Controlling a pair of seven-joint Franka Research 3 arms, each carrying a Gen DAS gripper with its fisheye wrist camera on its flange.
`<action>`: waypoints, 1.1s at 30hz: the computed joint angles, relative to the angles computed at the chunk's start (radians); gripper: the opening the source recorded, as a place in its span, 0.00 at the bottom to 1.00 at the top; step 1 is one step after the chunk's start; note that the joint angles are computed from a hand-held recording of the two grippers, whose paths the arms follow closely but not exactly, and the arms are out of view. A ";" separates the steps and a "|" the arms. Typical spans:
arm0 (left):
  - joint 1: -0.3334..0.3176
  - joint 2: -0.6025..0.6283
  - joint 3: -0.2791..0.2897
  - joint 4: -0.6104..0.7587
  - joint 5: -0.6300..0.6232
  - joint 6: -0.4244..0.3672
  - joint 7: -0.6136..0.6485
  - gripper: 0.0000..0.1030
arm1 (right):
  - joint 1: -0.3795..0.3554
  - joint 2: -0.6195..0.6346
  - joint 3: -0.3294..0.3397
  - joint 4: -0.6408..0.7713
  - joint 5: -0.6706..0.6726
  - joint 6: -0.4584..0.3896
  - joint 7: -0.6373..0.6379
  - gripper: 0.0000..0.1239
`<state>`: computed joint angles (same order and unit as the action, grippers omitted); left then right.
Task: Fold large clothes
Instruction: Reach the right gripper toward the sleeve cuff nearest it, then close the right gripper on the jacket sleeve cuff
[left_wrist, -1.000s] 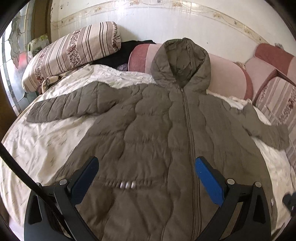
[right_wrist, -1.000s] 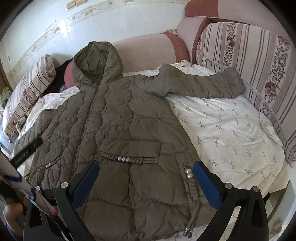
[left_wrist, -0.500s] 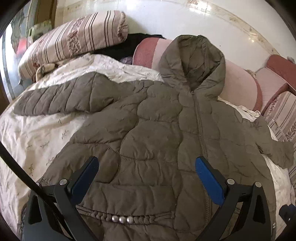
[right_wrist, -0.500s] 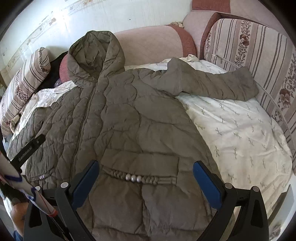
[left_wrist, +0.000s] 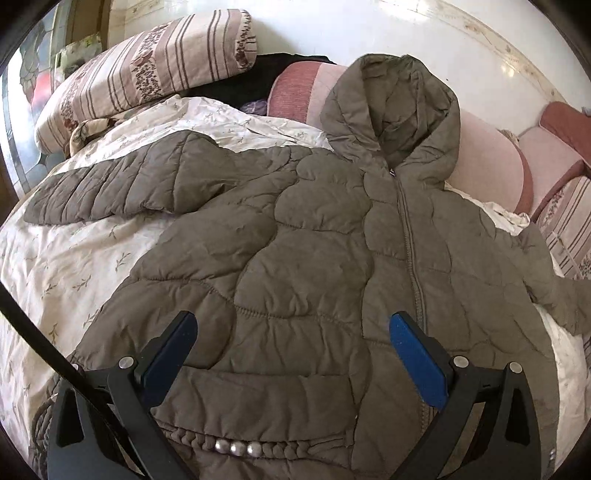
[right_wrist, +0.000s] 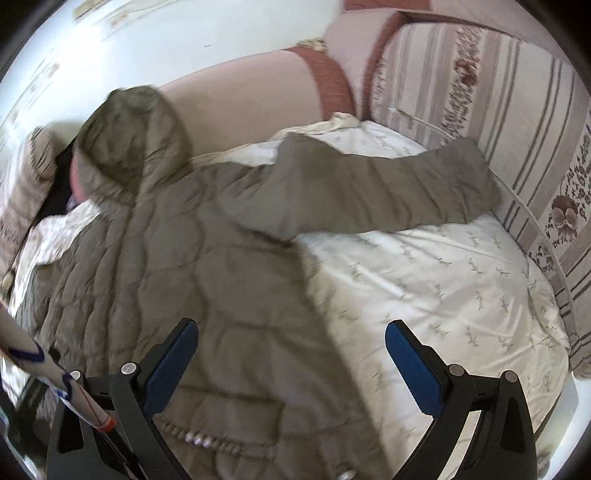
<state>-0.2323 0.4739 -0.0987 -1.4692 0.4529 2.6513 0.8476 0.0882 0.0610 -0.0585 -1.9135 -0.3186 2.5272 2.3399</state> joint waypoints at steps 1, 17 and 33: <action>-0.004 0.003 0.002 0.004 0.005 -0.002 0.000 1.00 | -0.006 0.006 -0.006 0.007 0.007 -0.003 0.000 0.83; -0.024 0.059 -0.006 0.084 0.008 -0.055 0.056 1.00 | -0.191 0.071 -0.131 0.048 0.161 0.053 0.024 0.76; -0.043 0.101 -0.003 0.137 -0.004 -0.099 0.113 1.00 | -0.227 0.274 -0.218 0.208 0.107 0.094 0.134 0.65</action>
<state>-0.2752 0.5748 -0.1018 -1.3319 0.4494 2.5518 0.9605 -0.1386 0.3355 -0.2769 -1.7056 -0.2116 2.6212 2.4736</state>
